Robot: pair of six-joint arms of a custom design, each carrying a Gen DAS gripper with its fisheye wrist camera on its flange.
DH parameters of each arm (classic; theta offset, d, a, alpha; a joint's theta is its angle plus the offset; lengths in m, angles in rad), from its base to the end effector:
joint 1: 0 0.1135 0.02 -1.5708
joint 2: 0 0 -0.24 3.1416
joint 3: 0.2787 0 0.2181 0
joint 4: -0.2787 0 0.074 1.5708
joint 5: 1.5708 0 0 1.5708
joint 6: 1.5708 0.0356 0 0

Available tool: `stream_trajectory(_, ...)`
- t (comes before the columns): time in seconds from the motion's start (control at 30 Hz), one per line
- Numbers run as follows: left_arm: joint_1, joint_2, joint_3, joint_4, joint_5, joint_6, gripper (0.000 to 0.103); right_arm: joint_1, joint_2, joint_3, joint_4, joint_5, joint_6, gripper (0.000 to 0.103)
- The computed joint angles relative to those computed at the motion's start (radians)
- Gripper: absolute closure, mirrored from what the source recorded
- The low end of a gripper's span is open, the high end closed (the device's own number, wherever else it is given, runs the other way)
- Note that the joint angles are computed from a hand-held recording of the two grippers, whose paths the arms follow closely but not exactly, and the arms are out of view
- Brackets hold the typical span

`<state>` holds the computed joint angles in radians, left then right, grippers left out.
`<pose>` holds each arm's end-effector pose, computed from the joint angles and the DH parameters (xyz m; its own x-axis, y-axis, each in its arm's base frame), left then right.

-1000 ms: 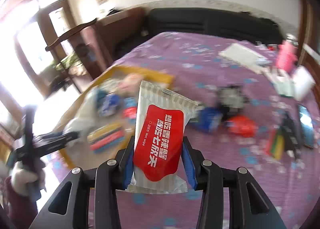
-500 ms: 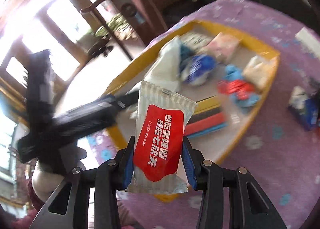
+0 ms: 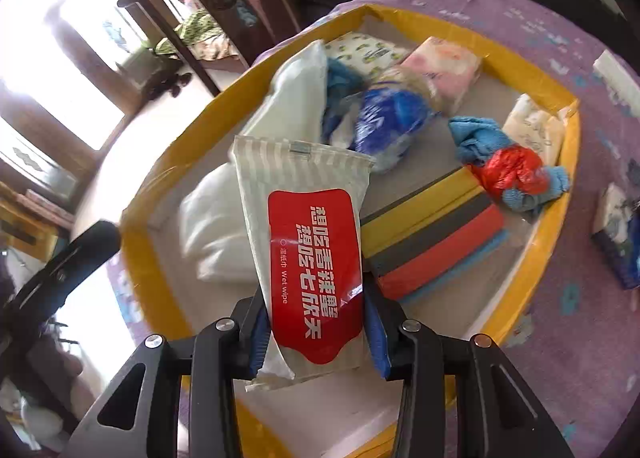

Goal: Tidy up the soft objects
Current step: 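Carry the white cloth and wet-wipe pack into the tray, open both grippers, then move both tools back over the pile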

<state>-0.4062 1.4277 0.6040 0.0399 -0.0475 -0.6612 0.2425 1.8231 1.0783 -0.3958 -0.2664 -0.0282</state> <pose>0.2302 -0.0972 0.1606 -0.7352 -0.3515 -0.5796 -0.1111 0.9060 -0.4084 0.3083 0.0859 0.1494 -0.8724 -0.2438 -0.4236 -0.3630 0.9036 0.2274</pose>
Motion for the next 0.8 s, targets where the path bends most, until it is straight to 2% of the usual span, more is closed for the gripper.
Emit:
stream_trajectory(0.07,-0.004,-0.002,-0.005,0.002,0.003,-0.002,0.019,0.008,0.007,0.011,0.003,0.039,0.000,0.060)
stream_trajectory(0.17,-0.023,-0.020,-0.011,-0.009,-0.014,-0.008,0.019,0.041,0.017,0.022,-0.005,0.156,-0.001,0.056)
stream_trajectory(0.2,-0.030,-0.024,-0.013,-0.010,-0.020,-0.011,0.019,0.019,0.006,0.018,-0.010,0.148,-0.036,0.051)
stream_trajectory(0.23,-0.039,-0.034,-0.016,-0.014,-0.027,-0.013,0.019,0.017,-0.008,-0.002,0.009,0.138,-0.057,0.038)
stream_trajectory(0.3,-0.061,-0.048,-0.016,-0.028,-0.052,-0.017,0.018,0.006,-0.089,-0.076,0.057,0.103,-0.071,0.028)
stream_trajectory(0.37,-0.091,-0.058,-0.011,-0.047,-0.090,-0.020,0.018,-0.018,-0.198,-0.156,0.100,0.067,-0.089,0.024)
stream_trajectory(0.5,-0.177,-0.075,0.007,-0.079,-0.183,-0.035,0.018,-0.098,-0.436,-0.320,0.173,0.063,-0.127,0.010)
stream_trajectory(0.57,-0.240,-0.077,0.021,-0.092,-0.254,-0.035,0.017,-0.185,-0.541,-0.400,0.183,0.044,-0.164,0.008)
stream_trajectory(0.67,-0.343,-0.028,0.075,-0.106,-0.349,-0.024,0.012,-0.405,-0.640,-0.483,0.143,-0.047,-0.272,0.008)
stream_trajectory(0.8,-0.417,0.124,0.201,-0.126,-0.372,0.001,0.012,-0.709,-0.606,-0.503,0.109,-0.153,-0.415,0.008)
